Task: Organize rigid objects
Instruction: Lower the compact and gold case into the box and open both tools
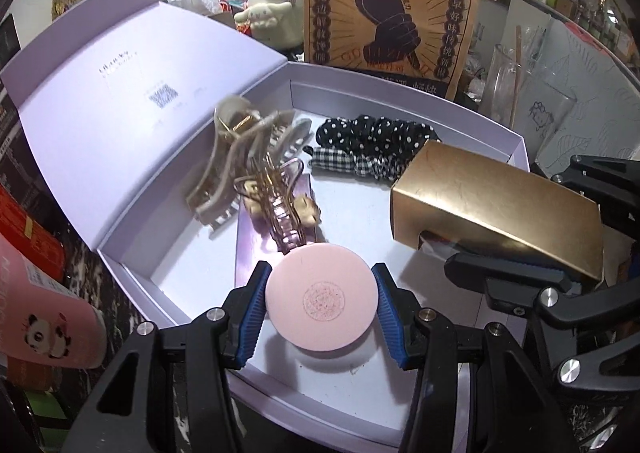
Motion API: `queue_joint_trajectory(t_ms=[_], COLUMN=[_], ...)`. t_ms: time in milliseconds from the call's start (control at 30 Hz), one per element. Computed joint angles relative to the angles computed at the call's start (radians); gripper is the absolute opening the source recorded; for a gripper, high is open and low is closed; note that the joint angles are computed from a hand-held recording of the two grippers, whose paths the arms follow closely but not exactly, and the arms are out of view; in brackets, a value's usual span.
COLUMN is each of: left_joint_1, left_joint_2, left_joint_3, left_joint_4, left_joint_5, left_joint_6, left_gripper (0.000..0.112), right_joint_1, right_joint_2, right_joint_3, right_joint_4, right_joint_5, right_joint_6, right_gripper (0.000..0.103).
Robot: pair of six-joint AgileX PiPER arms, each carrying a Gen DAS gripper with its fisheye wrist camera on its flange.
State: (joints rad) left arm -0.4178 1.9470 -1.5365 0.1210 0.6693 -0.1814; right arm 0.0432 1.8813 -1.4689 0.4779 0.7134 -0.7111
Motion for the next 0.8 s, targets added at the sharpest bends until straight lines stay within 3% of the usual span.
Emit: queue_joint_trajectory(t_ms=[367,800], left_joint_1=[-0.04,-0.033], left_joint_2=[-0.037,-0.025], left_joint_3=[0.034,-0.006], left_joint_4=[0.134,0.108], left_joint_5=[-0.007,0.093], left_joint_6=[-0.114,-0.124], left_gripper=[0.05,0.05], right_joint_1=[-0.004,-0.009], right_joint_2=[-0.035,-0.098], right_joint_3=[0.016,0.073], right_joint_4=[-0.017,-0.049], right_joint_5=[-0.022,-0.06], right_joint_6=[0.016,0.051], right_gripper=[0.062,0.063])
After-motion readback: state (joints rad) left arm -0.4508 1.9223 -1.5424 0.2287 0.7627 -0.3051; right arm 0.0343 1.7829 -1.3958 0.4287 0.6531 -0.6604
